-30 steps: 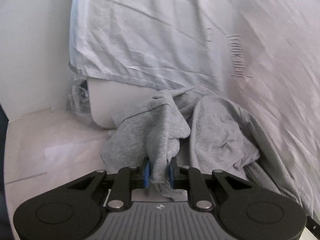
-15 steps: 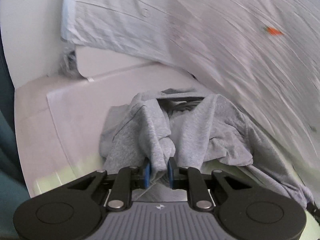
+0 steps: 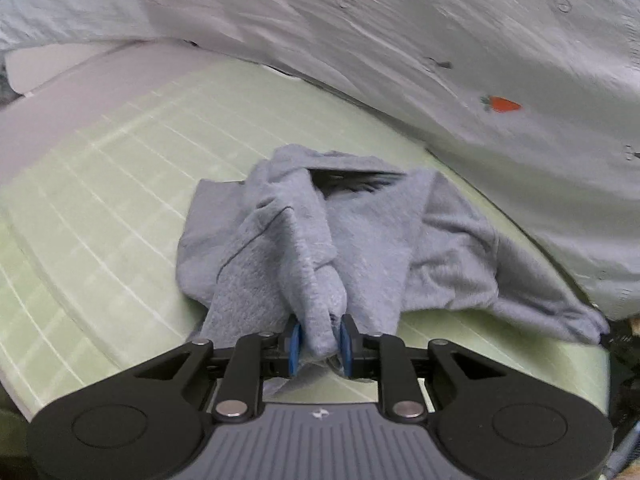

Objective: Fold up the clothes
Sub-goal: 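Lift the hoodie with both grippers and carry it onto the mat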

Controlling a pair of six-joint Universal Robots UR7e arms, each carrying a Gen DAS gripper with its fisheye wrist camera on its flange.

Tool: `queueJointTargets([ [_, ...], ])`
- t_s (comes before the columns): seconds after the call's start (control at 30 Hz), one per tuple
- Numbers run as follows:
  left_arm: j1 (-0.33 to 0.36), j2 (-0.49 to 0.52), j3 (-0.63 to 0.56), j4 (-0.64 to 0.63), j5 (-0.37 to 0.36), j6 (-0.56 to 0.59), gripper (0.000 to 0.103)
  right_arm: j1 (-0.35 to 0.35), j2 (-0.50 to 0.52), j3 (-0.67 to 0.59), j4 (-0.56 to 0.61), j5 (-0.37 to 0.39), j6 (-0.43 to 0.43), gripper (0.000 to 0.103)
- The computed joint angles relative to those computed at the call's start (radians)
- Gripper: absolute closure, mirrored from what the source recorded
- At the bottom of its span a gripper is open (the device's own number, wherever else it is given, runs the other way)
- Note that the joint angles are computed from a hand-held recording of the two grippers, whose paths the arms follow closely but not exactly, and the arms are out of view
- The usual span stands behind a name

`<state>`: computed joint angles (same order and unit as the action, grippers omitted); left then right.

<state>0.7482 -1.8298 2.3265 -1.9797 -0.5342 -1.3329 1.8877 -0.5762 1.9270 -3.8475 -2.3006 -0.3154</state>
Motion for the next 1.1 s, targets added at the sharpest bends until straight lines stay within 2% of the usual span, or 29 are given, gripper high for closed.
queueJointTargets([
  [0.07,-0.007,-0.019,-0.003,0.035,0.009,-0.021,0.064,-0.013,-0.016,0.018,-0.006,-0.017,0.028,0.098],
  [0.2,-0.011,-0.082,-0.026,0.207,0.062,-0.084,0.057,-0.015,-0.026,0.058,-0.008,-0.062,0.091,0.090],
  [0.3,0.014,-0.126,-0.036,0.244,0.084,-0.052,0.055,0.007,-0.009,0.058,0.021,-0.086,0.179,0.085],
  [0.43,0.068,-0.163,-0.050,0.202,0.081,0.134,0.053,0.077,0.042,0.033,0.059,-0.111,0.276,0.077],
  [0.5,0.097,-0.186,-0.042,0.100,0.060,0.274,0.048,0.123,0.069,0.015,0.108,-0.113,0.348,0.074],
  [0.67,0.260,-0.138,-0.067,-0.271,-0.069,0.772,0.045,0.238,0.176,-0.073,0.207,-0.133,0.492,0.061],
  [0.77,0.357,-0.084,-0.118,-0.406,-0.163,1.020,0.041,0.285,0.258,-0.158,0.270,-0.153,0.592,0.057],
  [0.83,0.423,-0.043,-0.165,-0.458,-0.232,1.143,0.037,0.304,0.320,-0.221,0.285,-0.155,0.639,0.055],
  [0.93,0.525,0.030,-0.261,-0.456,-0.361,1.233,0.036,0.329,0.399,-0.309,0.274,-0.136,0.687,0.052],
  [1.03,0.584,0.105,-0.328,-0.481,-0.421,1.292,0.036,0.354,0.440,-0.372,0.281,-0.115,0.750,0.044],
  [1.1,0.613,0.153,-0.362,-0.492,-0.467,1.317,0.035,0.372,0.465,-0.417,0.311,-0.133,0.729,0.038],
])
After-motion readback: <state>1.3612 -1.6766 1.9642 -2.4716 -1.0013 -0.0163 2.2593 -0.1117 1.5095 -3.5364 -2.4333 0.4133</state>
